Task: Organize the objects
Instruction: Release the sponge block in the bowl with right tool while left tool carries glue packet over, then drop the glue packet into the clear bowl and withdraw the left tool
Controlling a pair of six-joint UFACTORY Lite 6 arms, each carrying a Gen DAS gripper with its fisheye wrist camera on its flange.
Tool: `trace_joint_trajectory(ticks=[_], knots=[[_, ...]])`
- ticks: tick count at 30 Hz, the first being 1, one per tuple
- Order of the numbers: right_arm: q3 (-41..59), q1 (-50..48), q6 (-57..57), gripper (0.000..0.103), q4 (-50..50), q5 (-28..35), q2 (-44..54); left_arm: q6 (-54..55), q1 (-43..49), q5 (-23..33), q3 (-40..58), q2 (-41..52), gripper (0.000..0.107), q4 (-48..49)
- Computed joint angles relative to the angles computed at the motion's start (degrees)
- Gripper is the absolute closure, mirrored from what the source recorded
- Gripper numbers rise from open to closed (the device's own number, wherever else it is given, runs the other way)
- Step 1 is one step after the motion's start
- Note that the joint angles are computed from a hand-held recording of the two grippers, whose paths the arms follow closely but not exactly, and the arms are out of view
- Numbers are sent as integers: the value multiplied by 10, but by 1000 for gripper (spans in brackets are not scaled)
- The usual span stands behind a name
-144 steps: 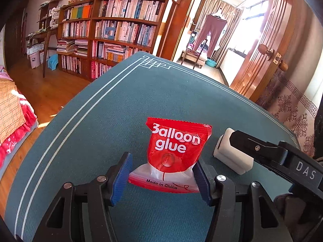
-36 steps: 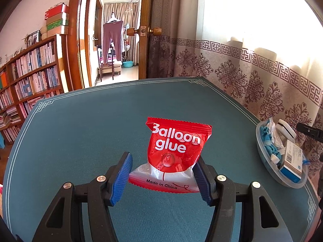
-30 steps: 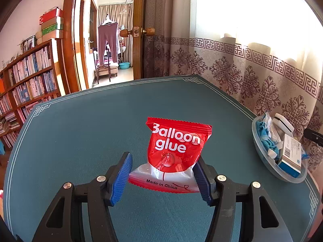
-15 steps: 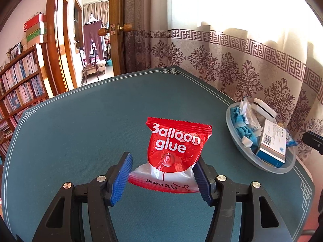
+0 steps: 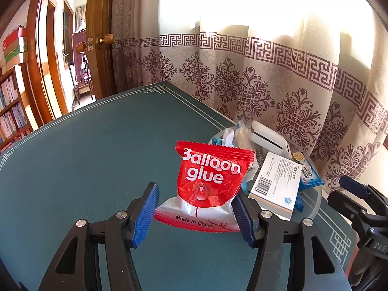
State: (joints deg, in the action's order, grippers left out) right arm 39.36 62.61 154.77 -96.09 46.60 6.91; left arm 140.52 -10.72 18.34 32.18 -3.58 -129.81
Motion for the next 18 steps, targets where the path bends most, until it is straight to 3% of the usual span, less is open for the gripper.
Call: trace_joint_trajectory(ticks=[8,11,14,18], knots=[[-62,-26,106,22,-75,-3,-14,19,-84,-34,63,65,44,-68],[-70,-34,122,22,-88,-4,-15,-18,-105,-39,91,93,44,-43],[-70,-33,120,22,-84,4,-12,-109,-115,-33,122,126,43,50],[-63,-30,116,22,-81,11,1,-127,-129,-39,163,171,43,67]])
